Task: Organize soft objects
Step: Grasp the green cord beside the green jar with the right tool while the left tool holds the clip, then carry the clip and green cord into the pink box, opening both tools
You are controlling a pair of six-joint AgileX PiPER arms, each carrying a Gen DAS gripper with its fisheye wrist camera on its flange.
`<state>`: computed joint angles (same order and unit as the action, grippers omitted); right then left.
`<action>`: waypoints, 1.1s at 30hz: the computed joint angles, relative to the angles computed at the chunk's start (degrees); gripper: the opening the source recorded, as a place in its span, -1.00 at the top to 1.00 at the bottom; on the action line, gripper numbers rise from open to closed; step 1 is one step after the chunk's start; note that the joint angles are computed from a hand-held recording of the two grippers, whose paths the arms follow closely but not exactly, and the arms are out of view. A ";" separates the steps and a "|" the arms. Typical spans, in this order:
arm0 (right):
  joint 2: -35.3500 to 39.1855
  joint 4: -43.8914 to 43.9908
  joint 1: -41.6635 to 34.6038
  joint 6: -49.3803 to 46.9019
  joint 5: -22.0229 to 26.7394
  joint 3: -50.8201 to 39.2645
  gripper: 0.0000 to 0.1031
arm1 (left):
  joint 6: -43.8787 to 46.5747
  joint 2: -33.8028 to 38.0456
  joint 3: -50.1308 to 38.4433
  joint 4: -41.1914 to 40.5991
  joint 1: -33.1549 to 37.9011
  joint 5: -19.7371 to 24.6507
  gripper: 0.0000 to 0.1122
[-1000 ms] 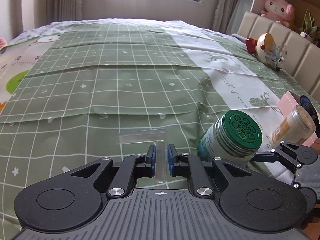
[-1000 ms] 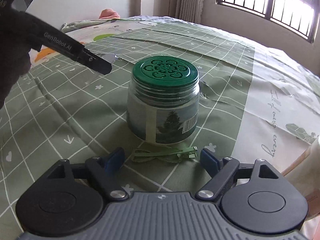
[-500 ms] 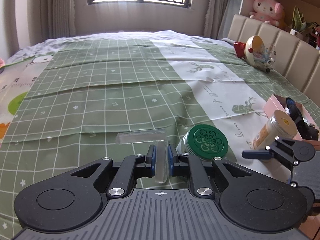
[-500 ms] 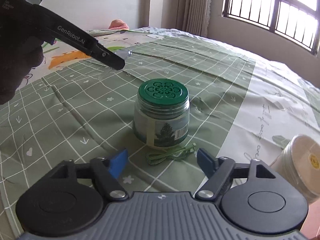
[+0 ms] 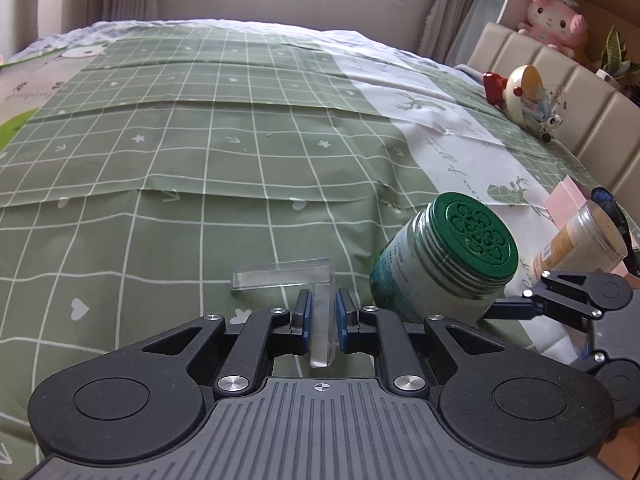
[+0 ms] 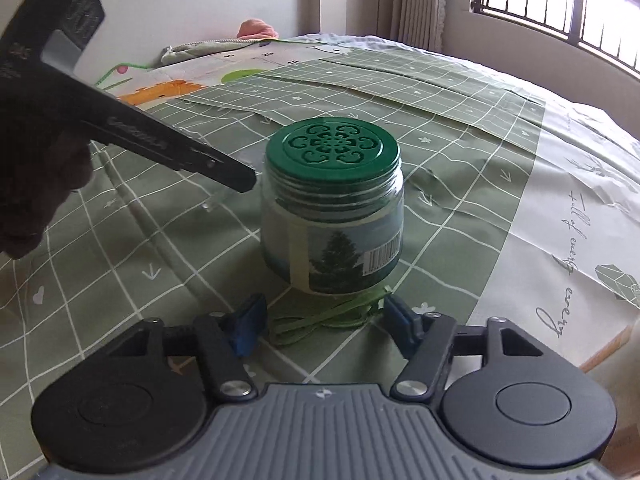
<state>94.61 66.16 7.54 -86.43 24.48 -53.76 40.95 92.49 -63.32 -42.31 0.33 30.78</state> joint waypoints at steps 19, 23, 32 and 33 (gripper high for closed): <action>-28.15 -4.70 -9.21 5.76 11.08 7.25 -0.18 | -24.89 -14.47 -5.40 24.32 -13.28 2.19 0.73; -34.78 -2.51 -19.42 1.88 17.84 6.37 -0.18 | -32.73 -15.43 -10.69 29.64 -21.28 3.95 0.73; -32.25 6.23 -57.59 -13.81 34.92 2.57 -0.19 | -39.84 0.90 -28.19 27.38 -39.85 4.30 0.73; -30.40 6.55 -59.80 -14.16 34.84 1.70 -0.19 | -39.88 4.11 -30.79 26.23 -41.30 4.62 0.73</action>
<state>64.21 72.71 -52.26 -100.59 59.32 -52.06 1.07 96.61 -94.11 -16.08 -40.97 35.40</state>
